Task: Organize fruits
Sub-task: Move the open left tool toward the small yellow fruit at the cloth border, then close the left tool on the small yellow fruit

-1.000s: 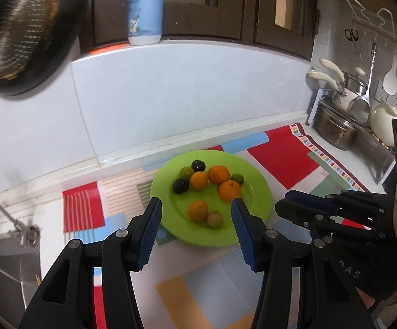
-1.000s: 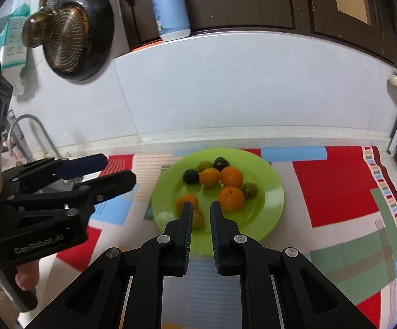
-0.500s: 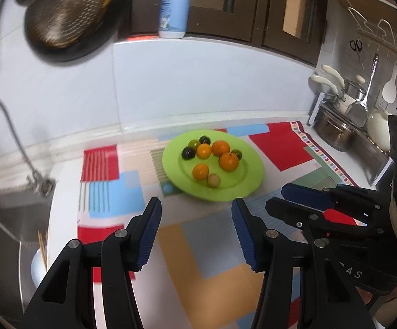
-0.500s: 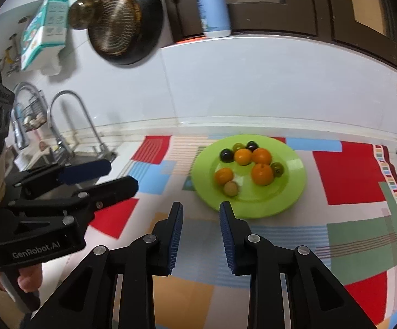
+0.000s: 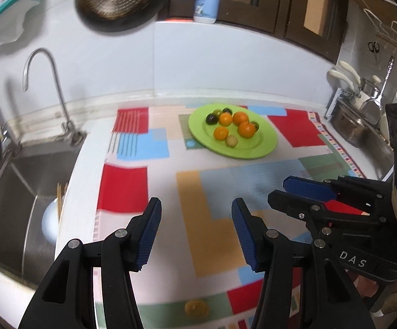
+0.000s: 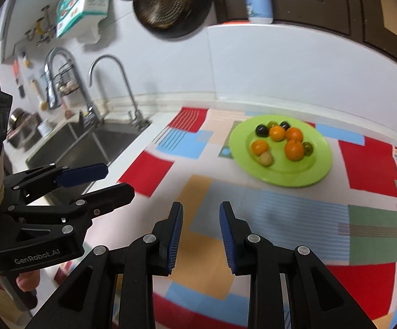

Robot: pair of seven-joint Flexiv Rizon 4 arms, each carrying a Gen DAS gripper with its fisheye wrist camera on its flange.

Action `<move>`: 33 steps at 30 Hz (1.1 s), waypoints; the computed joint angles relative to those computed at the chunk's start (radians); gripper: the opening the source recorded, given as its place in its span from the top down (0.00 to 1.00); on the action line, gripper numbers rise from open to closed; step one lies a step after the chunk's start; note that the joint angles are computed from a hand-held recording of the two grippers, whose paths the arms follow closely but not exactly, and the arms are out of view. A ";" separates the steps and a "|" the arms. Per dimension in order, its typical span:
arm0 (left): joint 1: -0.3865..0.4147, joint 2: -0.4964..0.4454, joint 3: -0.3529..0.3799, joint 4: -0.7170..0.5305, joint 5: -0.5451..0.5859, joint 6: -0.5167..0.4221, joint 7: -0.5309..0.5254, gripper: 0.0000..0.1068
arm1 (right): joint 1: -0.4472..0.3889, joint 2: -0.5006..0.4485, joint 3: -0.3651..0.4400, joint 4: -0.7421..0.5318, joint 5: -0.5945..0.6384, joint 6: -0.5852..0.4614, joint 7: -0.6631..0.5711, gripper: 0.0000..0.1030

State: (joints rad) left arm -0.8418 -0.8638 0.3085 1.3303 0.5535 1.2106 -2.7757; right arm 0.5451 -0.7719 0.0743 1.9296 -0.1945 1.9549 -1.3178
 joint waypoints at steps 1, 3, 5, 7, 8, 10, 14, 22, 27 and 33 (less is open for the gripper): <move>-0.006 0.003 0.001 0.009 -0.002 -0.005 -0.011 0.51 | -0.009 0.000 0.012 0.006 -0.010 -0.003 -0.003 0.72; -0.009 0.011 -0.009 0.037 -0.010 -0.007 -0.028 0.51 | -0.029 -0.003 0.037 0.015 -0.034 -0.014 -0.007 0.72; -0.013 0.015 -0.017 0.060 -0.019 -0.012 -0.044 0.51 | -0.052 -0.008 0.064 0.021 -0.063 -0.032 -0.010 0.72; -0.016 0.020 -0.025 0.082 -0.028 -0.021 -0.059 0.51 | -0.065 -0.012 0.082 0.028 -0.086 -0.047 -0.014 0.72; -0.016 0.022 -0.030 0.093 -0.033 -0.023 -0.065 0.51 | -0.074 -0.015 0.094 0.030 -0.100 -0.059 -0.016 0.72; -0.009 0.025 -0.048 0.115 -0.047 -0.024 -0.069 0.51 | -0.097 -0.023 0.122 0.031 -0.127 -0.081 -0.018 0.72; -0.004 0.025 -0.069 0.145 -0.071 -0.029 -0.071 0.51 | -0.120 -0.035 0.154 0.034 -0.165 -0.116 -0.029 0.72; 0.015 0.021 -0.115 0.204 -0.136 -0.002 -0.049 0.51 | -0.148 -0.052 0.197 0.025 -0.191 -0.179 -0.038 0.72; 0.009 0.006 -0.111 0.215 -0.170 0.045 -0.021 0.53 | -0.162 -0.060 0.223 0.025 -0.196 -0.207 -0.051 0.72; 0.023 -0.026 -0.125 0.206 -0.224 0.091 0.049 0.66 | -0.158 -0.062 0.221 0.019 -0.179 -0.237 -0.050 0.72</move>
